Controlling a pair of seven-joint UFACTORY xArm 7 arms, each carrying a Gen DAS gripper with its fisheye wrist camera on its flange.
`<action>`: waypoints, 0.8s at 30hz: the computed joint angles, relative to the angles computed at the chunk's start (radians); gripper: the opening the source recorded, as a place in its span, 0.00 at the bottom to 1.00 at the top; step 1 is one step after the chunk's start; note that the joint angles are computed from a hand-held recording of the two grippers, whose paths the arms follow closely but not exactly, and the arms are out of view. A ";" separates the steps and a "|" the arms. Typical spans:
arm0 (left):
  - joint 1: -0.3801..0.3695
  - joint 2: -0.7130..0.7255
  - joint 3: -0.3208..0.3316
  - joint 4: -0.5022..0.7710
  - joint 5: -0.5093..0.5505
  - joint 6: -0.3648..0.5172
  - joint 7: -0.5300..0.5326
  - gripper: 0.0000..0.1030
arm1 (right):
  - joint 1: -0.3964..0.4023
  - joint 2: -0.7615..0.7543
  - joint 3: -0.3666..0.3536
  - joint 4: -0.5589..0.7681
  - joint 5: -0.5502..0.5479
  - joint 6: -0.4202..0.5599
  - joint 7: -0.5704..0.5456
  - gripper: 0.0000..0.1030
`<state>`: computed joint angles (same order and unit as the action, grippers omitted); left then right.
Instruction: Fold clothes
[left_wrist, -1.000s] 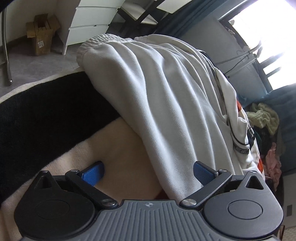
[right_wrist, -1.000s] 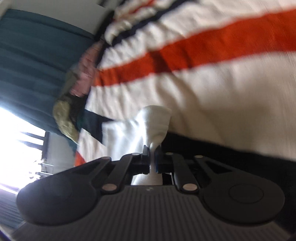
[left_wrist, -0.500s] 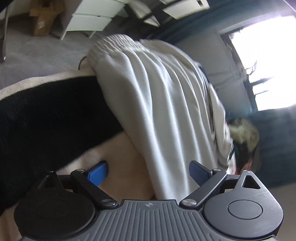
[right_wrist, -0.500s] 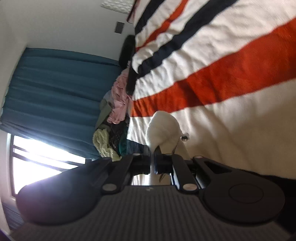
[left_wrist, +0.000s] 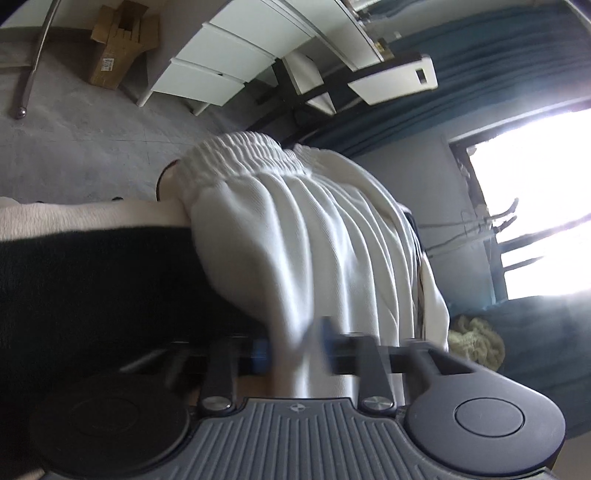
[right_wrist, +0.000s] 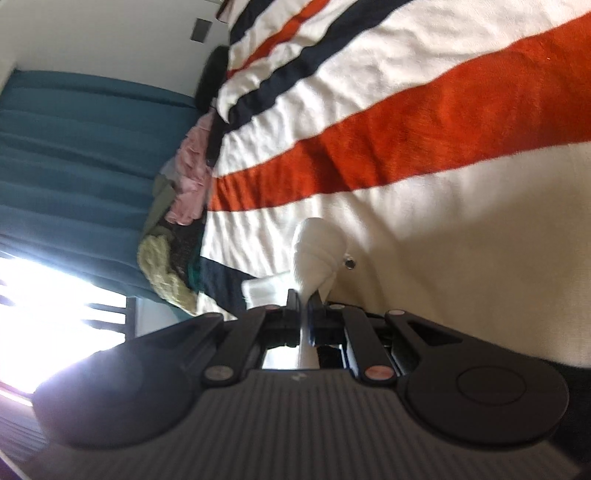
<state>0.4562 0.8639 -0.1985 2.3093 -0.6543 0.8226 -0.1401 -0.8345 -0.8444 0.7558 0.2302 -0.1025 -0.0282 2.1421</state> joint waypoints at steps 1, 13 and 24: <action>0.012 -0.031 -0.017 -0.058 -0.028 -0.043 0.034 0.09 | 0.015 0.014 -0.014 0.005 -0.002 0.018 -0.009 0.07; 0.050 -0.431 0.019 -0.524 -0.232 -0.246 0.401 0.07 | 0.148 -0.111 -0.044 0.099 -0.121 0.409 0.024 0.07; -0.050 -0.486 0.170 -0.542 -0.010 -0.139 0.338 0.28 | 0.390 -0.074 -0.208 0.092 -0.104 0.633 0.129 0.13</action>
